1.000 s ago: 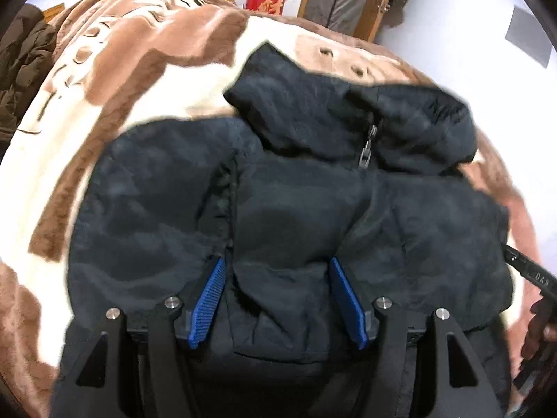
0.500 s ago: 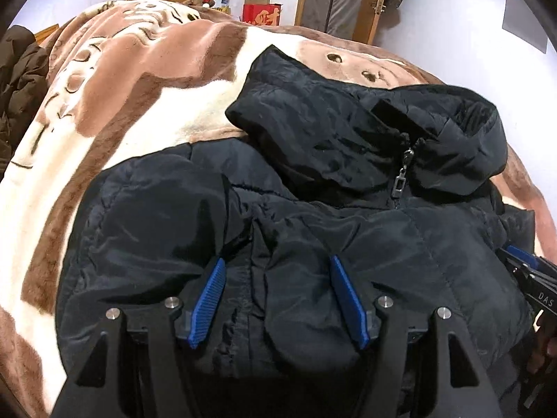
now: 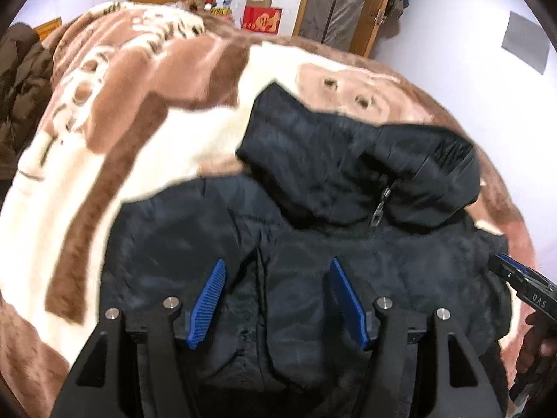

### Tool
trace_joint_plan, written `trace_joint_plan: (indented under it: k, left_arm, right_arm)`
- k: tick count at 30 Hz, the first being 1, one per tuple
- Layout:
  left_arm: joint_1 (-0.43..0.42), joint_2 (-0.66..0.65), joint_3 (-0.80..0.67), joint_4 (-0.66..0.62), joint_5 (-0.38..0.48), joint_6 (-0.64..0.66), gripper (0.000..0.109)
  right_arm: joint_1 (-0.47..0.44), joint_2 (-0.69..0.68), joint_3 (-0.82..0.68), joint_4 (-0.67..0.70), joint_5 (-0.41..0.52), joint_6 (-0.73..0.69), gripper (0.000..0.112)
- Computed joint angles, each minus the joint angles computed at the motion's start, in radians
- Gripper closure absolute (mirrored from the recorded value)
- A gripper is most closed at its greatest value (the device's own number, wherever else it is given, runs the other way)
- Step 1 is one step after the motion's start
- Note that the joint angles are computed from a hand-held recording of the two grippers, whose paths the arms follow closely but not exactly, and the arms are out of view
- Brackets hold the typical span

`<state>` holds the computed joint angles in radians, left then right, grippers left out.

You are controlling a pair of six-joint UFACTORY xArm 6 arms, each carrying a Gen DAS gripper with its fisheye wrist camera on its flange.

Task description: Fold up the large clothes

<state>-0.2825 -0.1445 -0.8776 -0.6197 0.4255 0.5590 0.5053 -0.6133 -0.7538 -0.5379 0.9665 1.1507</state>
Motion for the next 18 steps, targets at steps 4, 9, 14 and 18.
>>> trace_joint_plan:
  k: [4, 9, 14, 18]
  left_arm:
    - [0.016, 0.020, -0.078, 0.008, 0.038, 0.006, 0.043]
    - [0.013, 0.161, -0.258, 0.090, 0.056, -0.029, 0.043]
    - [0.009, 0.385, -0.534, 0.140, 0.172, -0.123, 0.042]
    - [-0.004, 0.569, -0.769, 0.155, 0.256, -0.208, 0.042]
  right_arm:
    - [-0.048, 0.013, -0.043, 0.031, -0.042, -0.027, 0.057]
    - [-0.145, 0.108, -0.125, 0.082, -0.099, -0.124, 0.057]
    - [-0.246, 0.225, -0.209, 0.138, -0.197, -0.215, 0.057]
    - [-0.298, 0.336, -0.290, 0.191, -0.232, -0.301, 0.057]
